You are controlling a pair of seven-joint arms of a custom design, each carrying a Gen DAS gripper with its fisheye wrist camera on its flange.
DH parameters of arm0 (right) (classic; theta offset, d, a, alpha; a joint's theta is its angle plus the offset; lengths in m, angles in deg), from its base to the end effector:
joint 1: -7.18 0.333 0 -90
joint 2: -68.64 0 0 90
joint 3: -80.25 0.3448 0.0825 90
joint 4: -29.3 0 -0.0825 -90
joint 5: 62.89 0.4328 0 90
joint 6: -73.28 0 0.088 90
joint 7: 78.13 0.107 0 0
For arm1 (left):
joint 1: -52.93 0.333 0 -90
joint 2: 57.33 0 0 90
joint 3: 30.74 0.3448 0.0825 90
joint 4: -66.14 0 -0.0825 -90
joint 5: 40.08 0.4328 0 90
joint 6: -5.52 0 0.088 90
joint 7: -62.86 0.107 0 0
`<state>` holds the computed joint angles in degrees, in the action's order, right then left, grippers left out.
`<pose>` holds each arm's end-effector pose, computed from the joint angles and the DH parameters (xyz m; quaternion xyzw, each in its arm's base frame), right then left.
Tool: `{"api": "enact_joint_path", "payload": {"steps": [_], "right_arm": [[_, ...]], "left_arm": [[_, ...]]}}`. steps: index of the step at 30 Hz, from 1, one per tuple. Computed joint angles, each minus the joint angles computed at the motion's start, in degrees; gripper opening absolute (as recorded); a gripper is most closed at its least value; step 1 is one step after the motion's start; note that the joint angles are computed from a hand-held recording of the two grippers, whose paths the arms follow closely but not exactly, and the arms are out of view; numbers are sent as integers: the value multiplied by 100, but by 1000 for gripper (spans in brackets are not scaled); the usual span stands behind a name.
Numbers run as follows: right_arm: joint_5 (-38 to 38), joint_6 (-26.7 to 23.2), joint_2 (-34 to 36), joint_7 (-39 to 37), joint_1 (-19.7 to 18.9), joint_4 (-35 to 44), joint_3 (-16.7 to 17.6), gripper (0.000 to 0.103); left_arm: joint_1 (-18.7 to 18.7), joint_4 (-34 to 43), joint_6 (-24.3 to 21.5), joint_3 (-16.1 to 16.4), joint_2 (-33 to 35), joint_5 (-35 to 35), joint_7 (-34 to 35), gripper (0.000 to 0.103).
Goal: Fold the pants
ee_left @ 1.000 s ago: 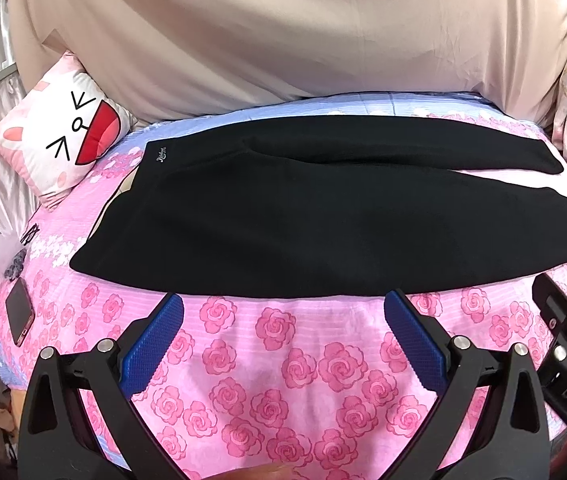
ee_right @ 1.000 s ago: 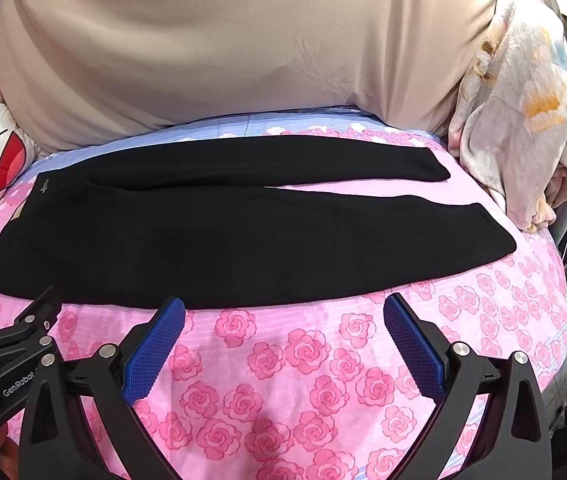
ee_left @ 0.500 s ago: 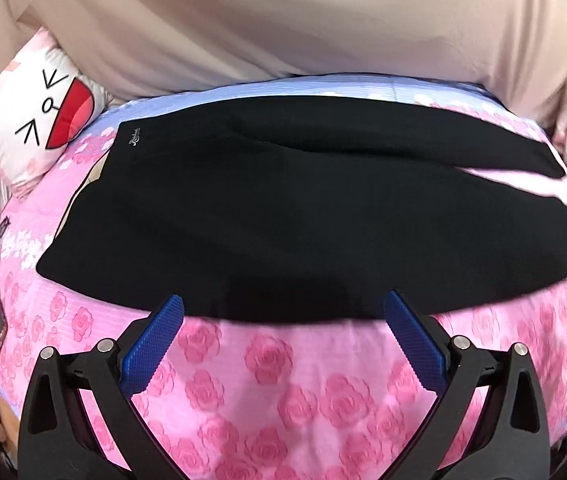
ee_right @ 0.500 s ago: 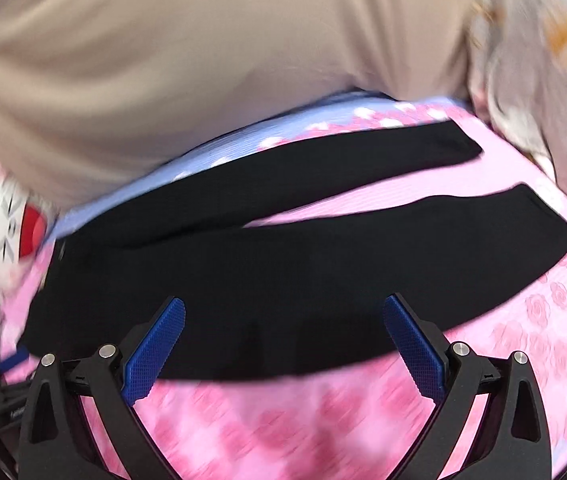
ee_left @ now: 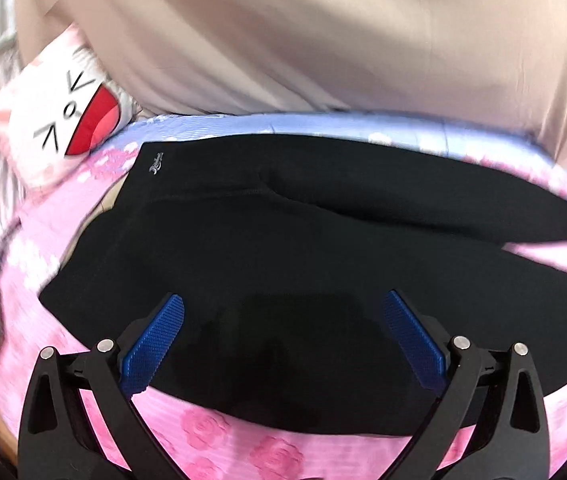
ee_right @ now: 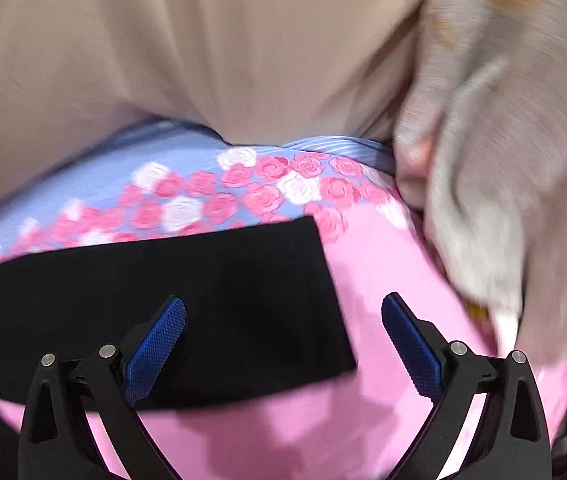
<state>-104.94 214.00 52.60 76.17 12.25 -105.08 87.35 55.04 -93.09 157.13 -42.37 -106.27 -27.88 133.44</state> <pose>0.5140 0.1139 0.4876 -0.5129 0.7878 -0.3112 0.1399 0.3622 -0.0699 0.5193 -0.6674 0.6453 -0.2055 0.3096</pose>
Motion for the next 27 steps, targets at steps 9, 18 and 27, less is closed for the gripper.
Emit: {"api": "enact_joint_path", "payload": {"steps": [9,18,27], "right_arm": [[1059,1207,515,-649,-85,87,-447,65],[1594,1738,280,-821,-294,-224,-304,24],[1279,1386,396,-303,-350,-27,-190,26]], "left_arm": [[86,705,134,410,1125,-20,494,98],[1936,3141,530,330,3837,1439,-806,98],[1783,4960,-211,836,5696,510,341,77]]}}
